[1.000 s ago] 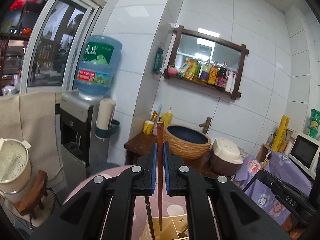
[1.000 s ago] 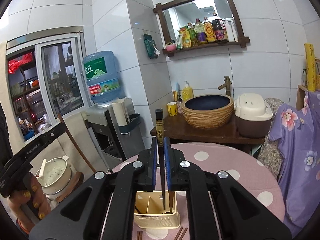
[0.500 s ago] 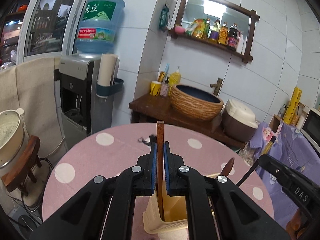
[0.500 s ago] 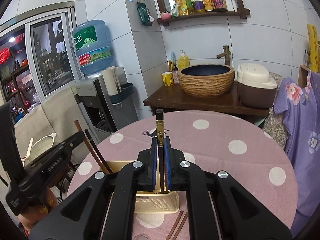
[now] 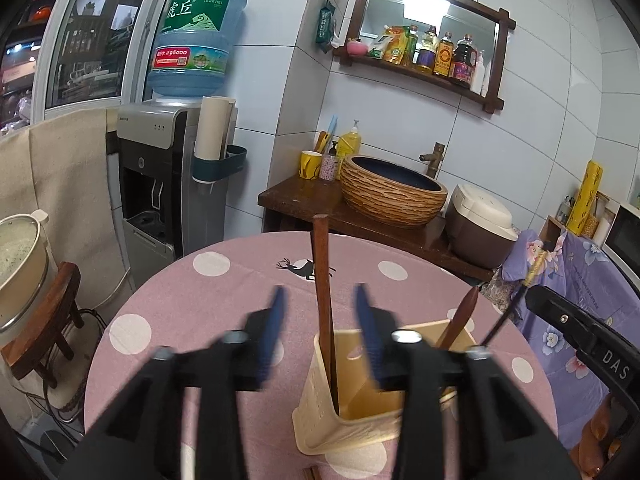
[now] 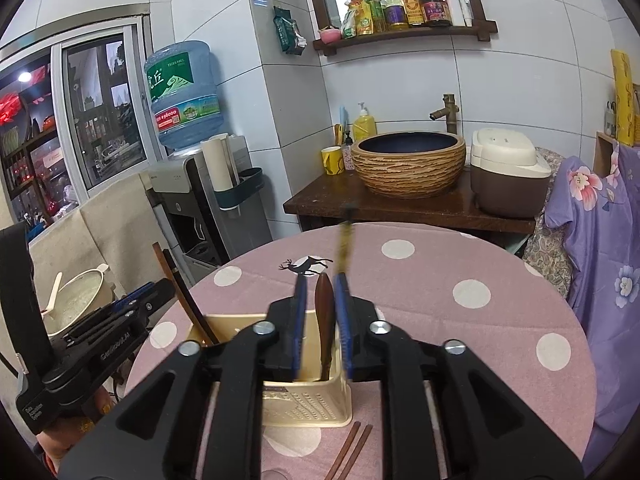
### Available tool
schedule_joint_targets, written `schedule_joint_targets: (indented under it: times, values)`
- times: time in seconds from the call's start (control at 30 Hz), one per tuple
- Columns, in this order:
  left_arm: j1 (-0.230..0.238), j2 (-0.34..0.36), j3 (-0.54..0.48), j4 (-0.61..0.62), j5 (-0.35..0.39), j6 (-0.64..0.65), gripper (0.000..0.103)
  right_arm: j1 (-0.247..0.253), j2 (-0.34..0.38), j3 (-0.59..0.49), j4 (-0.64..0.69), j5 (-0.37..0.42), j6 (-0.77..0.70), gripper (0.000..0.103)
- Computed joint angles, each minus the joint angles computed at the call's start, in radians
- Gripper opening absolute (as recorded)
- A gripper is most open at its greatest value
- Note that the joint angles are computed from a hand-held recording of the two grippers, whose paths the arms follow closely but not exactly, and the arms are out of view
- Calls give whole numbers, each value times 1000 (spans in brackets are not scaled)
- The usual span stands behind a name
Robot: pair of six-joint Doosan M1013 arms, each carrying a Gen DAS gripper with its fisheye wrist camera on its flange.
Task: Organize utensils
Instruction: 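Lower both chopsticks into the holder and open both tools, then withdraw both tools back toward the utensils on the table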
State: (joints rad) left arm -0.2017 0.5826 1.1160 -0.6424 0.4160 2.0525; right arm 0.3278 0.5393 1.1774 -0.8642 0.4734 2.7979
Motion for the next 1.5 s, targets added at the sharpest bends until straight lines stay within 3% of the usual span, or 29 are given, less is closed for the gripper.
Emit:
schedule_joint_targets:
  times: [0.03, 0.23, 0.67, 1.13, 1.43, 1.5]
  values:
    - [2, -8, 16, -27, -13, 24, 55, 2, -4, 11, -26, 0, 32, 34]
    - [10, -42, 89, -105, -25, 142, 62, 26, -26, 63, -151, 44, 132, 36]
    - [32, -89, 232, -228, 75, 395, 64, 52, -53, 191, -66, 120, 116, 36]
    - [17, -122, 342, -225, 205, 602, 56, 52, -60, 297, 66, 148, 124, 36]
    - [-8, -109, 335, -159, 253, 557, 56, 55, -62, 310, 105, 142, 111, 36]
    - [-16, -109, 339, -145, 245, 556, 50, 54, -63, 314, 111, 137, 109, 36]
